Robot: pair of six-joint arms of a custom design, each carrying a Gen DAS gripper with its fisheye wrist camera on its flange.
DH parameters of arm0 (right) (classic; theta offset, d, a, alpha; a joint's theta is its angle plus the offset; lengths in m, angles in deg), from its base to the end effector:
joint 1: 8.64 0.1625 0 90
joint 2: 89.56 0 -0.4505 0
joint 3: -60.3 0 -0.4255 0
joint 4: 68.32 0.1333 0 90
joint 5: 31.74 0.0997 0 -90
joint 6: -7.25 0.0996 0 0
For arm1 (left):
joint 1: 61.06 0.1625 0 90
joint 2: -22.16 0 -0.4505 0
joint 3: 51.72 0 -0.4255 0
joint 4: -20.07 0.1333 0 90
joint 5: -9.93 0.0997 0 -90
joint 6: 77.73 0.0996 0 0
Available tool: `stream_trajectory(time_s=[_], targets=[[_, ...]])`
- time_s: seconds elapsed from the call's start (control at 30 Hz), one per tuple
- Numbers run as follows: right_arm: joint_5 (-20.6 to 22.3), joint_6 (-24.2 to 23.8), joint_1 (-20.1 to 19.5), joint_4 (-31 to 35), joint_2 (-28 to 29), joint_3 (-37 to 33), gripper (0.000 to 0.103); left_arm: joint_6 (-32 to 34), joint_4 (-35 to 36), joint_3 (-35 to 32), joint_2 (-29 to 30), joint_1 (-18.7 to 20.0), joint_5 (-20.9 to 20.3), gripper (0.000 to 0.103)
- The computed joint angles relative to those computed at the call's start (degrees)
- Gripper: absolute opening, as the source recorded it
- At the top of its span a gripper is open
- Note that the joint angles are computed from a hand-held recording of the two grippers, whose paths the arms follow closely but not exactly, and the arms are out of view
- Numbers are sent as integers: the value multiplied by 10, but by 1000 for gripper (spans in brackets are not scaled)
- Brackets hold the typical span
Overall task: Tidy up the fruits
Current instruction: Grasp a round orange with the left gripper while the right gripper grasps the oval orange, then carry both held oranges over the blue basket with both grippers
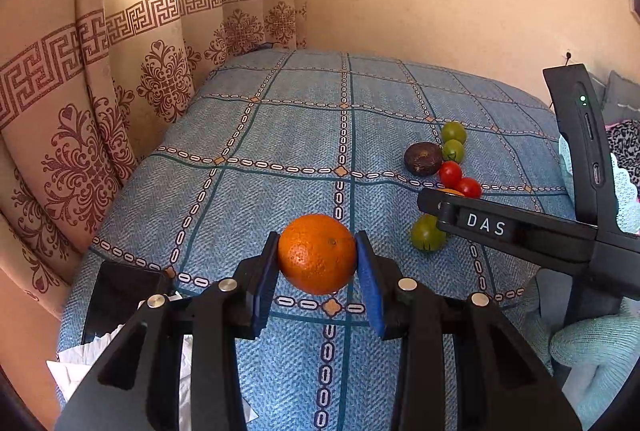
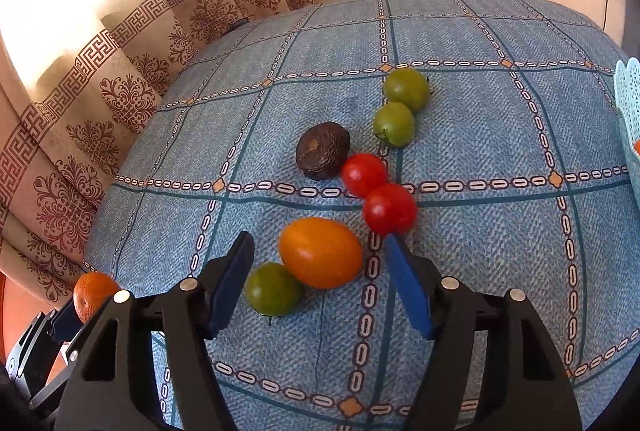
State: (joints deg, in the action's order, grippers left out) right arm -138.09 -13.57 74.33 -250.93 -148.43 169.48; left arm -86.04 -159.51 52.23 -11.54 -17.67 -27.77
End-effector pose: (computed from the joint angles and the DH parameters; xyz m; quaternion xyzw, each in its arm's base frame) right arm 0.0258 -0.6508 0.2171 0.0599 -0.9226 0.3147 0.2147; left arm -0.3142 -0.5889 -0.0125 0.2204 0.8602 -0.3341 0.3160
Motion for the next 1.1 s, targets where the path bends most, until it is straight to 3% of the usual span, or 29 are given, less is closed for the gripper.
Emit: stream_trajectory(time_s=[0.17,0.37,1.1], targets=[[-8,2,3,6,8,-6,63,-3,3,-1,0,0,1,38],[-18,-3,3,-2,7,-6,44,-7,4,0,-2,1,5,38],[14,-35,-3,-87,-60,59,44,-1,-9,-9,7,-11,11,38]])
